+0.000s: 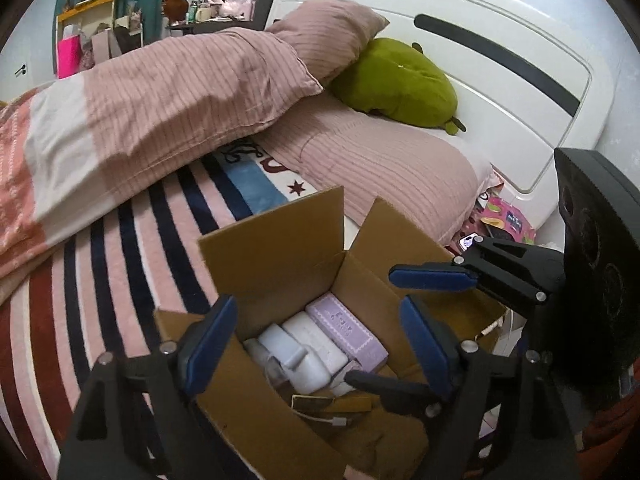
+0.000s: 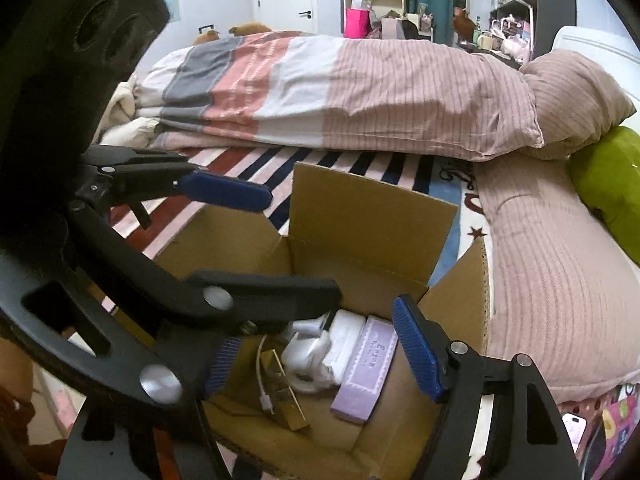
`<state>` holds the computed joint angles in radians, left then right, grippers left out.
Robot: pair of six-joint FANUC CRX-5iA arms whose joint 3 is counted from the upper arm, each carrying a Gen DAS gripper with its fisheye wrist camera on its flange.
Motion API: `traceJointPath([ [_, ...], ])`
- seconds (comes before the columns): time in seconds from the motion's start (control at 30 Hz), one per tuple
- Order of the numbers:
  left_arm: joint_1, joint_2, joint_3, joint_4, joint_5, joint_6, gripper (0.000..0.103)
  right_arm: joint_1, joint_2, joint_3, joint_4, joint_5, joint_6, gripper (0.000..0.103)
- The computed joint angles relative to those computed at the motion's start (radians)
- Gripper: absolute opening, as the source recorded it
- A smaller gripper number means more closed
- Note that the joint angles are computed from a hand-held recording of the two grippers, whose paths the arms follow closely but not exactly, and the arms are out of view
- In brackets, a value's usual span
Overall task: Organize rigid objects
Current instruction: 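Carry the tape roll into the cardboard box and release it, then grasp the blue-and-white contact lens case with the right tool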
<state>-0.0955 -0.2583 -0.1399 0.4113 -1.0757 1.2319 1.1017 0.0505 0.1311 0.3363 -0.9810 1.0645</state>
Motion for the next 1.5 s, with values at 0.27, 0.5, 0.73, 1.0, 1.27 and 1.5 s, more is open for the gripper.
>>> traceJointPath([
  [0.27, 0.101, -0.115, -0.089, 0.049, 0.001, -0.057, 0.081, 0.056, 0.009, 0.019, 0.055, -0.018, -0.044, 0.07],
  [0.5, 0.362, -0.271, -0.219, 0.178, -0.053, -0.202, 0.081, 0.132, 0.103, 0.14, 0.079, -0.02, -0.031, 0.07],
  [0.73, 0.676, -0.394, -0.35, 0.247, -0.133, -0.342, 0.081, 0.174, 0.256, 0.322, -0.021, -0.033, 0.076, 0.07],
  [1.0, 0.852, -0.43, -0.488, 0.298, -0.198, -0.446, 0.081, 0.16, 0.394, 0.362, -0.056, -0.08, -0.041, 0.07],
  [1.27, 0.873, -0.426, -0.549, 0.321, -0.205, -0.469, 0.081, 0.111, 0.441, 0.28, 0.023, -0.082, -0.326, 0.07],
  [1.5, 0.891, -0.427, -0.553, 0.338, -0.214, -0.478, 0.081, 0.09, 0.473, 0.229, 0.161, 0.008, -0.466, 0.069],
])
